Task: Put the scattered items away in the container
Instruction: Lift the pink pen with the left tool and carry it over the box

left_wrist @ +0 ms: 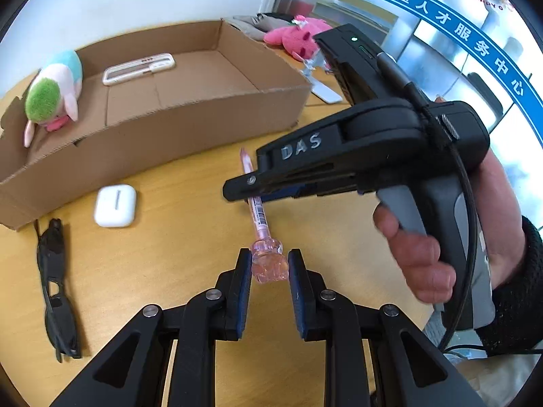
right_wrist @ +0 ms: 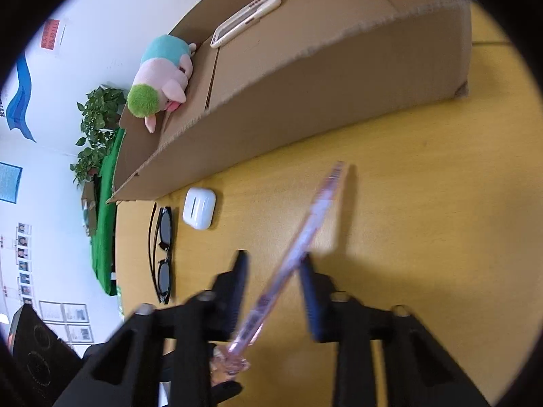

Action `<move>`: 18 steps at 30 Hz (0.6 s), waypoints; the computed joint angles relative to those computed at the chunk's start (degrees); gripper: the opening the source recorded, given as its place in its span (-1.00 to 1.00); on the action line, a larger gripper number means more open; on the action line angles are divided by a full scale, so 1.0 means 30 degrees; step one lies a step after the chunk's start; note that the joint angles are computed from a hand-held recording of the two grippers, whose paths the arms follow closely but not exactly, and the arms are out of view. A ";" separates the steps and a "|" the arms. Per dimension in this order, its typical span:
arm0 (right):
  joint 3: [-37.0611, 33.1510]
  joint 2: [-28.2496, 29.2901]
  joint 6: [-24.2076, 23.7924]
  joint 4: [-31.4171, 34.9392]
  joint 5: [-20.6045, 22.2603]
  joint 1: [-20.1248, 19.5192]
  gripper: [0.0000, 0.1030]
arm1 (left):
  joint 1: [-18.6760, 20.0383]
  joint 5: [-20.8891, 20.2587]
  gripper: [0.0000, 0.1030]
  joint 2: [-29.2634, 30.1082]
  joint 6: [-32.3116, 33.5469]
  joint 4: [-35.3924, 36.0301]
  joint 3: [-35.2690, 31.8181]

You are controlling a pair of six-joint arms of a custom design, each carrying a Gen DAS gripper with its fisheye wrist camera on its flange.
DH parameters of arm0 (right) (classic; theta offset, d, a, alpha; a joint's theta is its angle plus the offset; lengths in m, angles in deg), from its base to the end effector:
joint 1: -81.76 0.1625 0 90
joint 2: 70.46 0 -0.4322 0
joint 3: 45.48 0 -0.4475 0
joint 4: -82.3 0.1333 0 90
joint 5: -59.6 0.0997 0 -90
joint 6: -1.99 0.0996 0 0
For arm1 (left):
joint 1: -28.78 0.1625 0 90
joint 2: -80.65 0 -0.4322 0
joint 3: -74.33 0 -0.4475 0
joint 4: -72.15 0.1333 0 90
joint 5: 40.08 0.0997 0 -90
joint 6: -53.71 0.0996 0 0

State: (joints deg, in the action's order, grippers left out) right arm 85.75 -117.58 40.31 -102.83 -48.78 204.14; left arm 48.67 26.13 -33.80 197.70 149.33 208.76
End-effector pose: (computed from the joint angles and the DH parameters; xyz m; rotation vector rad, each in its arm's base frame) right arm 0.3302 -0.3305 -0.0396 -0.1987 -2.9417 0.5079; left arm -0.0645 -0.2078 0.3250 0.8474 2.6386 -0.3623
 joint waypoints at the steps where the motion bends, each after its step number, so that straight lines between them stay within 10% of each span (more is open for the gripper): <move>1: 0.0004 -0.0079 -0.0198 -0.0312 0.0047 -0.0002 -0.67 | 0.0405 0.0049 -0.57 -0.0012 0.0337 -0.0178 -0.0173; 18: -0.4214 -0.2064 -0.5176 0.4425 -0.6239 0.3237 -0.81 | 0.4694 -0.0172 -0.57 0.4063 0.5741 -0.4405 -0.5168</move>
